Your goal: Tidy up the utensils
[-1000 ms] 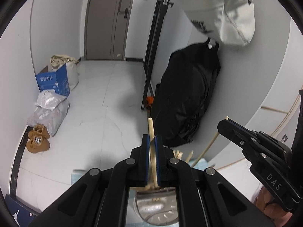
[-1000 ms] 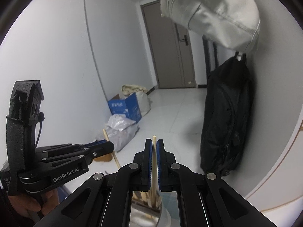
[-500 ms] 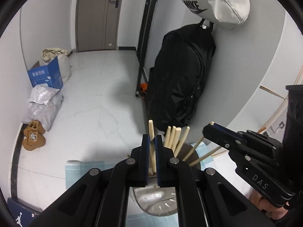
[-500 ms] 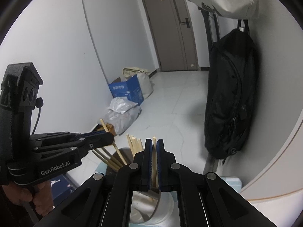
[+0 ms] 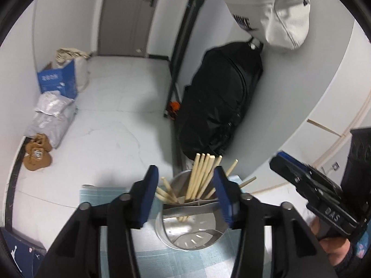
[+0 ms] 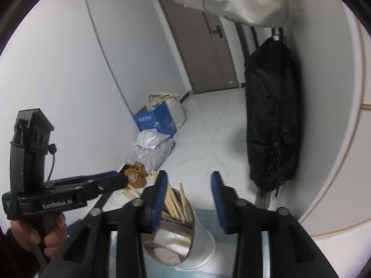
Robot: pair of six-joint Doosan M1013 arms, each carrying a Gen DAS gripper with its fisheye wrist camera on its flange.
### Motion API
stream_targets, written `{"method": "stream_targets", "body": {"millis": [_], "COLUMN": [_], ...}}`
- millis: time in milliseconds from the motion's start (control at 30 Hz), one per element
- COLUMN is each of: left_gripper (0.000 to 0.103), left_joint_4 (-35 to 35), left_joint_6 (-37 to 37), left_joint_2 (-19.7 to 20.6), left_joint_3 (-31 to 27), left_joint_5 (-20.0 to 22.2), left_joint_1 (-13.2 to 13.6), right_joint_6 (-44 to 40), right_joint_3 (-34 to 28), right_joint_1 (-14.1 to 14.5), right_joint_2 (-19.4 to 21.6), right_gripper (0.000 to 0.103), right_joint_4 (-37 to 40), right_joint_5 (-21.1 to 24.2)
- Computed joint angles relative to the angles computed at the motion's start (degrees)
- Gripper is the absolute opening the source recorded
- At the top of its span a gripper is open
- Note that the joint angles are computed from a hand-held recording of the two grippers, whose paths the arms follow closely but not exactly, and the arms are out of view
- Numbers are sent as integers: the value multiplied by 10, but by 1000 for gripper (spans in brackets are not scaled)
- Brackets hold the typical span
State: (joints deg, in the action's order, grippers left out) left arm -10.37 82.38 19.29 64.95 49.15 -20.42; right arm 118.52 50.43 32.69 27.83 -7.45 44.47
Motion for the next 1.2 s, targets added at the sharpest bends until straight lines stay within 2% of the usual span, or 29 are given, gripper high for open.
{"method": "stream_targets", "body": {"millis": [100,167,367,467,600,767,900,1133,1200], "left_gripper": [50,64,69,81,83,86,93,93,93], "left_joint_4": [42,61,134,187,261,318,377,453,503], "left_joint_6": [-37,-58,-114,-149,-205,-254,-306,-391,-438], "left_joint_2": [-11,-20,-47,-64,-84,-105,-119,-143,-147], "left_joint_3": [11,19,43,61,86,118,144,194,206], "left_joint_5": [-10,-17,-47,-67,-90,-107,-117,-149,-145], "left_joint_1": [-8,-13,-29,-42,-57,-71,-82,-92,-98], "right_joint_6": [15,33,79,103,150,193,264,381,412], "right_joint_3": [17,30,65,87,119,155,194,247,260], "right_joint_1": [6,11,27,34,48,62,78,95,101], "right_joint_2": [-14,-24,-55,-72,-93,-114,-134,-157,-159], "right_gripper": [48,57,73,81,86,94,101,103,103], "right_joint_4": [-18,-44,-101,-129,-187,-237,-323,-447,-482], "right_joint_5": [-4,-8,-30,-47,-69,-89,-110,-134,-135]}}
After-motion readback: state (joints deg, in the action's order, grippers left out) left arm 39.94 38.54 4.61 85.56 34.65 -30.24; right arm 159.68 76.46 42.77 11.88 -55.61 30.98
